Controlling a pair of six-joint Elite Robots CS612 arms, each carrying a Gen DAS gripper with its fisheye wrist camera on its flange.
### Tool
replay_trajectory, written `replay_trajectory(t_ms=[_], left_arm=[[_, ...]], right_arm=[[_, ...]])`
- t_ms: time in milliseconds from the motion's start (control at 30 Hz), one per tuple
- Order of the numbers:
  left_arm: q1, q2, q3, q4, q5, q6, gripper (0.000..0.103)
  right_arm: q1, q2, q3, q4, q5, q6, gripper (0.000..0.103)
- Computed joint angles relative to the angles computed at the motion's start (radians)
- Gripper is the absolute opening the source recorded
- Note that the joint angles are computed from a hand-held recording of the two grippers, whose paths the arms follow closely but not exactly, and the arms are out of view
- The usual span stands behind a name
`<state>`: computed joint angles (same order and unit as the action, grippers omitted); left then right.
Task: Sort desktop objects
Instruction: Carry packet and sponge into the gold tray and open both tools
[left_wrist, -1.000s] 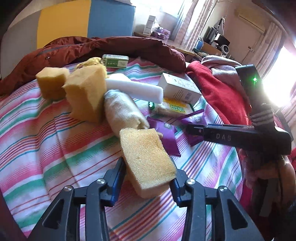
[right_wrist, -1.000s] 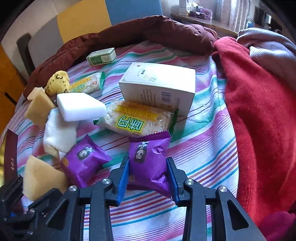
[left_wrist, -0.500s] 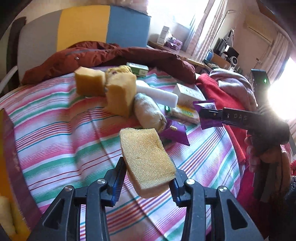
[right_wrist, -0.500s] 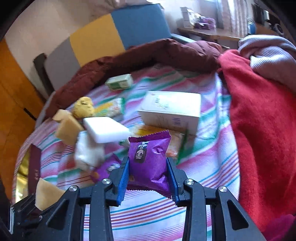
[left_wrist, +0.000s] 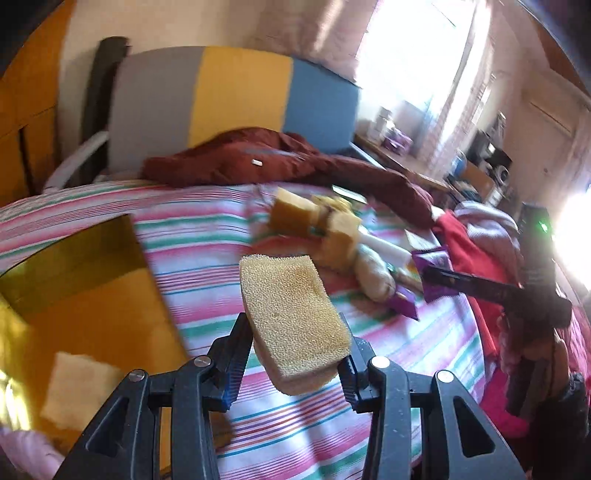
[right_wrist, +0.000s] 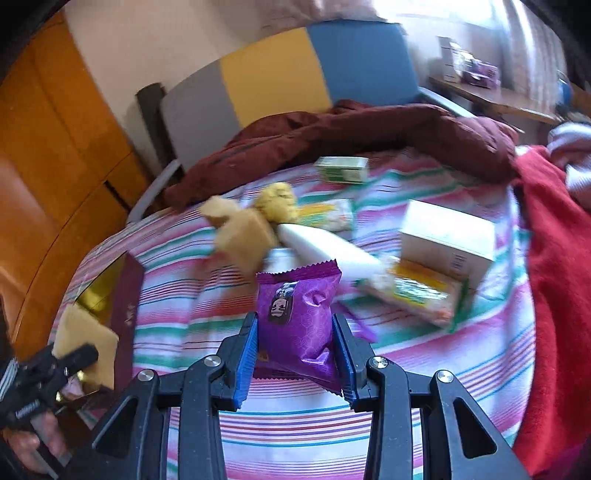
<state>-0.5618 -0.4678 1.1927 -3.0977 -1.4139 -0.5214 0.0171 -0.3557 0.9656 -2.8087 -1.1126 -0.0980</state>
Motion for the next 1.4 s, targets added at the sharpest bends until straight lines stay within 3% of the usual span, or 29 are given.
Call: replay_trajectory(t_ms=[300,533,767,867,933,1100,1233,1300,1400], left_arm=[[0.027,-0.081,0.179,-0.103,0.165,-0.115,0.043],[0.058,-0.113,0.276,-0.082,0.257,-0.247,0.044],[0.086,-0.122,0.334,-0.074,0.250,-0.373,0.055],[0.091,-0.127,0.360,-0.088,0.241,-0.402,0.058],[0.089,-0.134,0.376,-0.087,0.257,-0.408,0.059],[0.080,-0.146,0.406,-0.091,0.290,-0.426,0.059],[0.072,-0.153,0.412,-0.079,0.322,-0.436,0.059],[0.065,-0.161,0.420,-0.069,0.346,-0.445,0.059],[0.058,-0.171,0.427,-0.057,0.373,-0.454,0.058]], right_arm=[[0.076,-0.019,-0.014,0.097,0.165,-0.131,0.039],[0.154,0.004,-0.071,0.236,0.259,-0.246,0.039],[0.211,0.053,-0.183,0.394,0.359,-0.262,0.042],[0.227,0.063,-0.206,0.430,0.364,-0.269,0.044],[0.231,0.064,-0.208,0.457,0.377,-0.272,0.053],[0.236,0.060,-0.196,0.475,0.345,-0.287,0.060],[0.237,0.033,-0.138,0.424,0.294,-0.298,0.073],[0.236,0.021,-0.112,0.399,0.281,-0.305,0.087],[0.239,-0.007,-0.046,0.291,0.236,-0.316,0.097]])
